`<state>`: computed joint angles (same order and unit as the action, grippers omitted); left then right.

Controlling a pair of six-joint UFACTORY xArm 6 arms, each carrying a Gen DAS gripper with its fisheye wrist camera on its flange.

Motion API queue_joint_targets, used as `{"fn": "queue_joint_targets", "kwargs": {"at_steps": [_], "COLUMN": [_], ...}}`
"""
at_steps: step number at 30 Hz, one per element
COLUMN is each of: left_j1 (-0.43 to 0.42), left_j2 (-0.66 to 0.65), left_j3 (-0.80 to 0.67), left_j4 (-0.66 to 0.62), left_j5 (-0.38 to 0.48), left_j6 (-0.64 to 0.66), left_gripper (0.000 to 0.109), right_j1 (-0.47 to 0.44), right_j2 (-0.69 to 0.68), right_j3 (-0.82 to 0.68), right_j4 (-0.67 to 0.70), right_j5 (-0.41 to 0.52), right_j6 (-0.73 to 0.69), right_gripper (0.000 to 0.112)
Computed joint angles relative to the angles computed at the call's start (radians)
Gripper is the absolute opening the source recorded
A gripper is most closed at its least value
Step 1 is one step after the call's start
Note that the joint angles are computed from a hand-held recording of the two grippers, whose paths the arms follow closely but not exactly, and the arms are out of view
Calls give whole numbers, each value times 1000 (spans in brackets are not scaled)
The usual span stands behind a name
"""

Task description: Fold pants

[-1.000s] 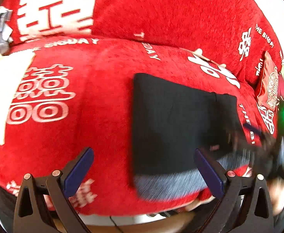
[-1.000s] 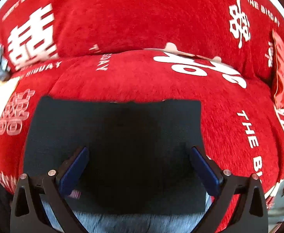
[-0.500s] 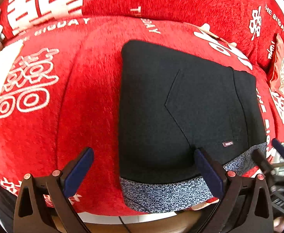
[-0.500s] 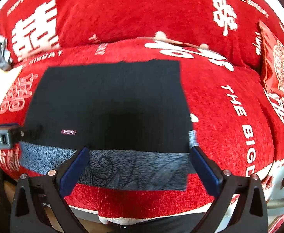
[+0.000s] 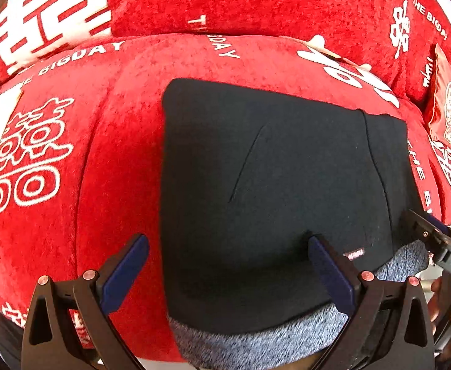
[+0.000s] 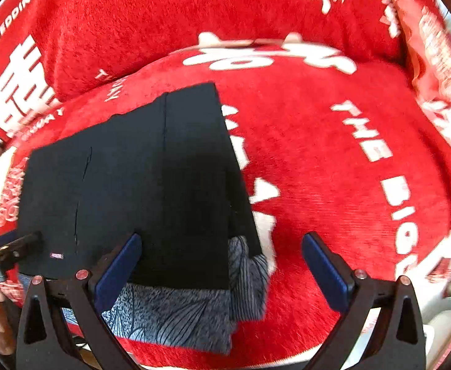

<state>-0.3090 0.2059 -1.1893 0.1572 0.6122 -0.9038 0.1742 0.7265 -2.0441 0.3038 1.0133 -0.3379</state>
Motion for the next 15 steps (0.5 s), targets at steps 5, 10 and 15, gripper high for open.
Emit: {"fn": "queue_joint_targets", "kwargs": {"at_steps": [5,10,15], "left_j1": [10,3,-2], "left_j2": [39,42,21], "left_j3": [-20,-28,-30], "left_j4": [-60,-33,41], "left_j5": [-51,-76,-41], "left_j6": [43,61,1], "left_gripper": [103,81,56], "right_j1": [-29,-16,7], "right_j2": [146,111,-9], "right_j3": [-212,-137,6], "right_j4": [157,227,206], "right_j5": [211,167,87], "right_j6": [-7,-83,-141], "right_gripper": [103,87,54]}}
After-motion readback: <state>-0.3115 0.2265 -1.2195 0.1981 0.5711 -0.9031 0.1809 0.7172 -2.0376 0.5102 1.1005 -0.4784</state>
